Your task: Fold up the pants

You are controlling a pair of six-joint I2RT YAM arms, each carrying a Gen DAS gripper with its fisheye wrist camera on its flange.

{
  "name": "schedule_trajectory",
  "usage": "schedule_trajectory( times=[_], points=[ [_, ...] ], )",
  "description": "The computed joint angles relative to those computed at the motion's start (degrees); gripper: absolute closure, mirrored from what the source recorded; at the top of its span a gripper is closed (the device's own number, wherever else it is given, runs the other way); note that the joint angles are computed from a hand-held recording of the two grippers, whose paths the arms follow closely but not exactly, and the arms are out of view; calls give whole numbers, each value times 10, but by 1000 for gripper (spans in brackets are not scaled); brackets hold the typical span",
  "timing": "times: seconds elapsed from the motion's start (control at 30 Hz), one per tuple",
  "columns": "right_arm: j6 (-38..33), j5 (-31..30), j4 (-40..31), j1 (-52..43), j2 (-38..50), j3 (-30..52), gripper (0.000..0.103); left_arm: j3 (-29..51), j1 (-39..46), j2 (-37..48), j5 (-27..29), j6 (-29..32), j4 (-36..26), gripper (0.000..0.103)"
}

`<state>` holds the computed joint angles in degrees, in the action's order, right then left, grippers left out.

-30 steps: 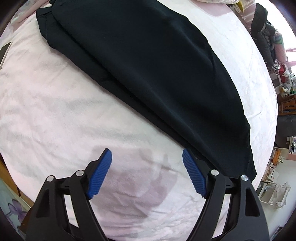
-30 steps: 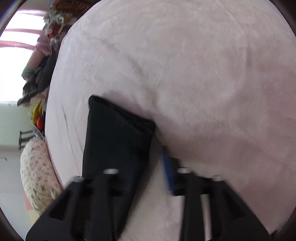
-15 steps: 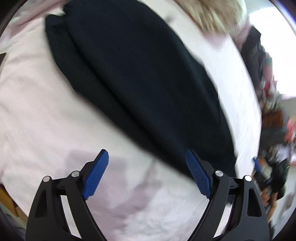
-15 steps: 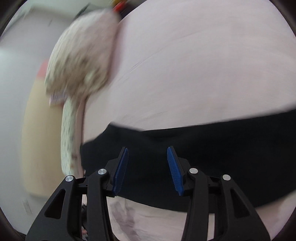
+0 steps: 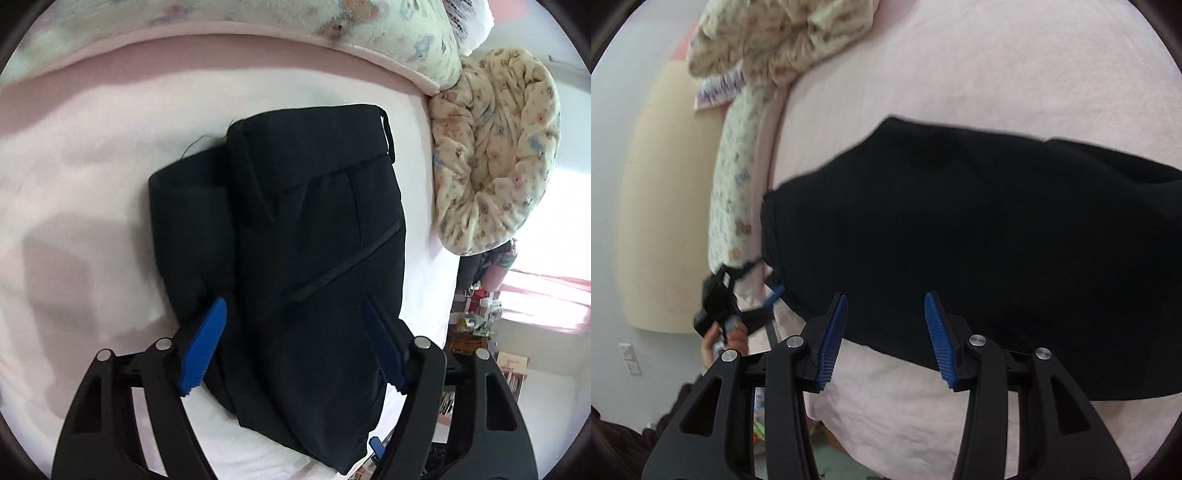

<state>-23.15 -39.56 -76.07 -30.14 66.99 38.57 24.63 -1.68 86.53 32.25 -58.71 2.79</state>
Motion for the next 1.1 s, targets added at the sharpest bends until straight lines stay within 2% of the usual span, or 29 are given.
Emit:
schedule_trajectory(
  times=[0.07, 0.1, 0.17, 0.33, 0.37, 0.4, 0.47, 0.5, 0.67, 0.8, 0.87, 0.93, 1.03, 1.1],
  points=[
    [25, 3, 11, 22, -15, -14, 57, 12, 8, 24, 22, 19, 6, 33],
    [40, 3, 18, 32, -18, -15, 57, 15, 28, 30, 44, 42, -1, 39],
    [54, 2, 22, 36, -18, -15, 57, 20, 20, 43, 49, 35, 22, 40],
    [110, 4, 50, 82, -29, -22, 57, 28, 21, 70, 52, 43, 32, 42],
    [98, 7, 40, 73, -31, -24, 57, 25, 23, 78, 53, 35, 41, 49],
    [98, 9, 38, 74, -33, -25, 57, 23, 22, 82, 45, 23, 47, 66],
    [102, 12, 36, 77, -40, -31, 57, 9, 18, 73, 32, 10, 59, 83],
    [103, 15, 35, 77, -43, -34, 57, -11, 15, 55, 26, 4, 83, 86],
    [93, 20, 26, 58, -46, -35, 57, -79, -18, -82, -19, -11, 110, 89],
    [47, 33, 8, 19, -31, -15, 57, -116, -12, -223, -16, -37, 41, 91],
    [19, 38, -1, -2, -19, 2, 57, -133, 1, -268, -10, -39, 11, 94],
    [-3, 49, 0, -20, -6, 21, 57, -142, 21, -257, -15, -17, -19, 94],
    [-19, 75, 32, -40, 26, 52, 57, -131, 23, -111, -34, 6, 26, 90],
    [-20, 96, 69, -36, 56, 76, 57, -110, 6, -81, -57, 9, 25, 83]
  ],
)
